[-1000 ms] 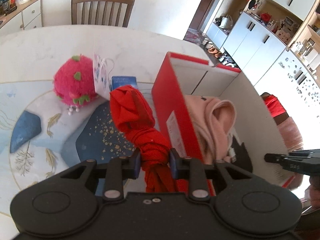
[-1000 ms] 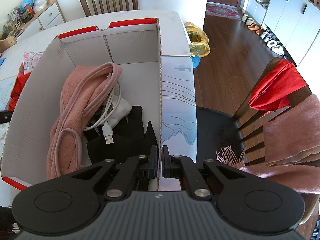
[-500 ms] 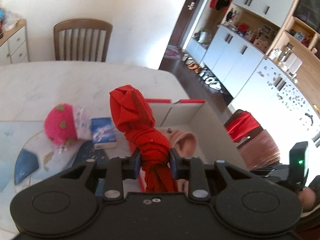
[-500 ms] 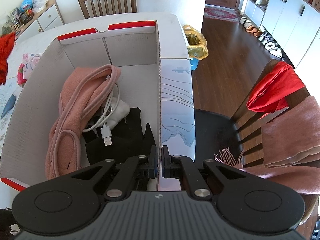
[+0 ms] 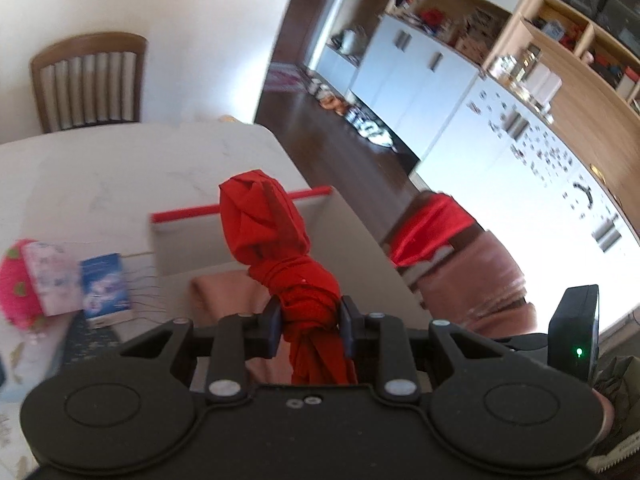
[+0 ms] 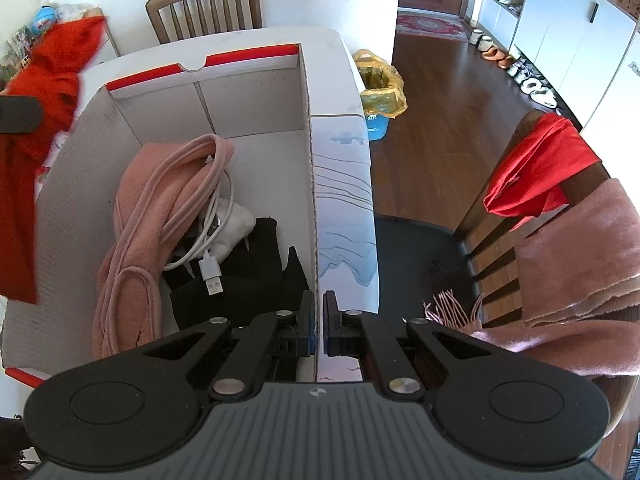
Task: Organize objects
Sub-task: 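Lift the red scarf with the left gripper and carry it over the box, then lower the red scarf into the box and open the left gripper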
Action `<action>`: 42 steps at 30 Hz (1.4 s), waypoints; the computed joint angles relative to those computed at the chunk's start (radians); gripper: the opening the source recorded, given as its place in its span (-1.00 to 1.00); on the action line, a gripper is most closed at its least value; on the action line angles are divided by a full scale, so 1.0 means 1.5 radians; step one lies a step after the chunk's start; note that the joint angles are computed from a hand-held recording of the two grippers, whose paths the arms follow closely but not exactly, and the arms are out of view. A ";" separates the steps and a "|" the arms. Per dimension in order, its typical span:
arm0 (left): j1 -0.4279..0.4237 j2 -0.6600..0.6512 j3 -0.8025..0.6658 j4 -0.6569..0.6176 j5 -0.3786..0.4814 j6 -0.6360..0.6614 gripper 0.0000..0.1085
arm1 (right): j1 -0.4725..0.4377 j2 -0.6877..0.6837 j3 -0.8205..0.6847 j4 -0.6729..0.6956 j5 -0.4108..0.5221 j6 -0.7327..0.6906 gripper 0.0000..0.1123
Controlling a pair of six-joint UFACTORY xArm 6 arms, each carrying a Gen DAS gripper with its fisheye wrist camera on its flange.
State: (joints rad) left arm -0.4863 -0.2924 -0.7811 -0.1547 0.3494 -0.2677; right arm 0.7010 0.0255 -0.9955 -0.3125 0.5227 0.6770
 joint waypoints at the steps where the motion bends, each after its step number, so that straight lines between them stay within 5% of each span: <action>1: -0.007 0.011 -0.006 -0.009 0.000 0.007 -0.51 | 0.001 -0.002 0.000 0.000 0.002 0.001 -0.94; 19: -0.057 0.217 -0.153 0.007 0.055 0.070 -0.50 | 0.003 -0.013 0.011 0.017 0.002 -0.016 -0.94; 32: -0.052 0.294 -0.219 0.004 0.123 0.083 -0.44 | 0.003 -0.019 0.019 0.025 -0.001 -0.024 -0.94; 42: -0.046 0.286 -0.200 -0.024 0.115 0.107 -0.32 | 0.003 -0.017 0.019 0.027 0.002 -0.023 -0.93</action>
